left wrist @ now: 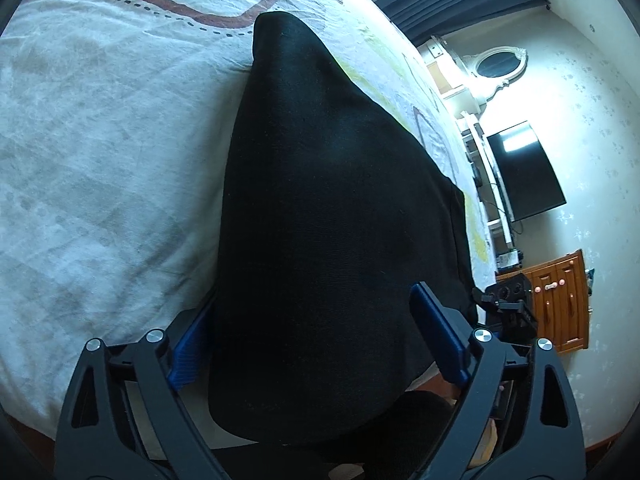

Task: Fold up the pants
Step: 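Lower the bundle onto the bed and open both tools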

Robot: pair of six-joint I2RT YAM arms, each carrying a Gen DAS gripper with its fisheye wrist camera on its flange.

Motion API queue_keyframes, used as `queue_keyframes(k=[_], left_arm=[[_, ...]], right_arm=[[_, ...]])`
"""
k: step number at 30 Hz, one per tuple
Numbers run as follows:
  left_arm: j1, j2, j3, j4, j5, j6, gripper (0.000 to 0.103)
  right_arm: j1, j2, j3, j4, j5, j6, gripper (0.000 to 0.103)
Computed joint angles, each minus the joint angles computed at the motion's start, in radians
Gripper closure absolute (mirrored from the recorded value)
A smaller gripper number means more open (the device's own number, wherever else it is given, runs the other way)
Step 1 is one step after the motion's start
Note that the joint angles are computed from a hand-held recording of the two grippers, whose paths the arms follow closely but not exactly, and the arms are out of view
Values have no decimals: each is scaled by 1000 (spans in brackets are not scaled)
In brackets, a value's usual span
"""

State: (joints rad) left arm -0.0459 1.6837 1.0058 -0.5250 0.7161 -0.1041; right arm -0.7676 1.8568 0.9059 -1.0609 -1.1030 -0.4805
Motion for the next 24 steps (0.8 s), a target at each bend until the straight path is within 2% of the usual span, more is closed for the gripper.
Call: queue_keyframes(k=[4,8,11,13,16,19,20,24], left_arm=[[-84,-139,-66,7,-222,-36,11],[-151,-307,-139,-6,-427,-69,11],[-206,-431,-166,-47,-569,-75,11],[-237,-532,-201,-54,-634,-76,11],[-324,-648,-224,-71,-737,-119,10],[-383,-732,-254,-89,-788,-147,8],[-410,-748,-266,-90,-813,-162,7],[-447,-742,-290,-76,-829,-187,6]], right_arm=[[-24,-141,-56,22,92,43,32],[2,-379,-152,105,247,136,30],[82,-609,-220,163,411,236,29],[155,-763,-261,194,515,311,29],[258,-939,-308,211,610,412,29],[355,-1056,-348,221,668,487,28],[347,-1078,-362,222,673,469,28],[455,-1162,-395,250,771,520,28]])
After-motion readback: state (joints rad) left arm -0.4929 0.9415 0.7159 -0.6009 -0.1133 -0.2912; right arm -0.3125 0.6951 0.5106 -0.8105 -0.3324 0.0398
